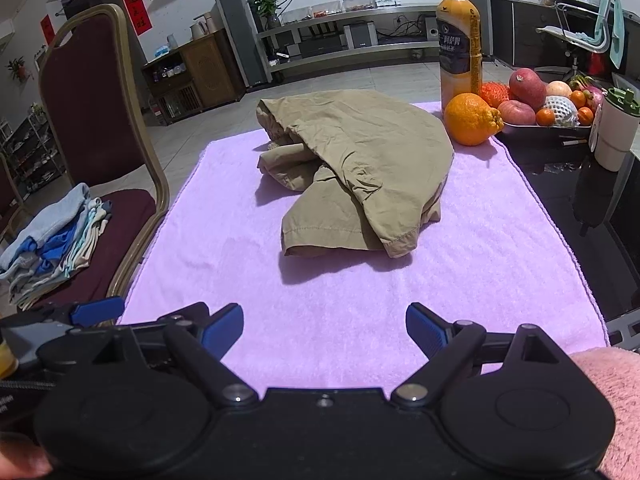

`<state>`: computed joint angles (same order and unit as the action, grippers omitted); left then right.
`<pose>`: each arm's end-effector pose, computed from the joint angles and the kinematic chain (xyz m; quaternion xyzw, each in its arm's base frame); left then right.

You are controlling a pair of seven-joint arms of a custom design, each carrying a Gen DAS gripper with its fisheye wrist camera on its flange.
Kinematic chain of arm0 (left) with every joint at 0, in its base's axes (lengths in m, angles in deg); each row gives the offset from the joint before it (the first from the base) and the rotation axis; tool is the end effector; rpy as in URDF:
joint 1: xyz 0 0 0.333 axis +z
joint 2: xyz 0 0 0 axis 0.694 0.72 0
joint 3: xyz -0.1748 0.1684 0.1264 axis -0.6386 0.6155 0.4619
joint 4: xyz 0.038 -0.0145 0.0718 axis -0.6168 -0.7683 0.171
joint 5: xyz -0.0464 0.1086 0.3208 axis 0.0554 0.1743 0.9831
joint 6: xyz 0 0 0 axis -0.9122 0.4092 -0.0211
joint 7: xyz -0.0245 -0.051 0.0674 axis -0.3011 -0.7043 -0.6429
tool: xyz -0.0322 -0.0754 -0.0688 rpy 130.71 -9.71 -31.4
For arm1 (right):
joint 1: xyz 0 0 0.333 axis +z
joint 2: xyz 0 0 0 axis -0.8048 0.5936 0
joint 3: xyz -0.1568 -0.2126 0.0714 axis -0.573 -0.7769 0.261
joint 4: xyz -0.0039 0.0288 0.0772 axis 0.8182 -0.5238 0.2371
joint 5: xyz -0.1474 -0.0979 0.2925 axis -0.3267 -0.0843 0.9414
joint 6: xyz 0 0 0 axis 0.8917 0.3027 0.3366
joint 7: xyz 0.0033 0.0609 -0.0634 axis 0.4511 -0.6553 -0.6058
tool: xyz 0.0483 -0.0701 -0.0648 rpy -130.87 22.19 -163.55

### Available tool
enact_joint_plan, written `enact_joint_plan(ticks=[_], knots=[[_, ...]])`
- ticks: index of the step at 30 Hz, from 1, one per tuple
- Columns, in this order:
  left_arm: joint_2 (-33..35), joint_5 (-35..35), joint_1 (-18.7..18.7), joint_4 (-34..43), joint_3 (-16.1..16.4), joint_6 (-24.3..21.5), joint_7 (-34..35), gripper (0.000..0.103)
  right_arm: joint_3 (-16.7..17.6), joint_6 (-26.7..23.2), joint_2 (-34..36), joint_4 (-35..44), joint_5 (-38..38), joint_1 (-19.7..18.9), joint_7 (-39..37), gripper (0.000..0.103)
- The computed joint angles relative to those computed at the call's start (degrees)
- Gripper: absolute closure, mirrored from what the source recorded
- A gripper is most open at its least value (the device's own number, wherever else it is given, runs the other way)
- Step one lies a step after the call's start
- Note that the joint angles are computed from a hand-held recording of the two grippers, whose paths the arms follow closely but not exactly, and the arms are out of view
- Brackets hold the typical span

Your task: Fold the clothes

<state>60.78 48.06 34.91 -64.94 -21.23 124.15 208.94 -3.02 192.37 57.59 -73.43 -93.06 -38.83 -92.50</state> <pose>0.5126 -0.1521 0.4803 -0.4234 0.8234 -0.3163 0.2066 0.4082 0.2102 0.4870 -0.4314 0.8204 -0.2536 0.2768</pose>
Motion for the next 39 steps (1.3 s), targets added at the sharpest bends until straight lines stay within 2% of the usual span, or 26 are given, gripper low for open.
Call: enact_joint_plan(ticks=[28, 33, 36, 39], knots=[[0.0, 1.1, 0.0, 0.0, 0.0, 0.2, -1.0, 0.013, -0.3, -0.4, 0.0, 0.1, 1.4, 0.2, -1.5, 0.014], [1.1, -2.2, 0.3, 3.7, 0.4, -3.4, 2.1, 0.012, -0.8, 0.2, 0.0, 0.8, 1.1, -0.1, -2.8, 0.014], [2.2, -2.1, 0.7, 6.5, 0.2, -2.9, 2.3, 0.010, -1.1, 0.3, -0.3, 2.4, -0.1, -1.1, -4.3, 0.014], [4.5, 2.7, 1.2, 10.4, 0.5, -2.8, -1.9, 0.010, -1.9, 1.5, 0.0, 4.6, -1.5, -2.5, -6.3, 0.011]])
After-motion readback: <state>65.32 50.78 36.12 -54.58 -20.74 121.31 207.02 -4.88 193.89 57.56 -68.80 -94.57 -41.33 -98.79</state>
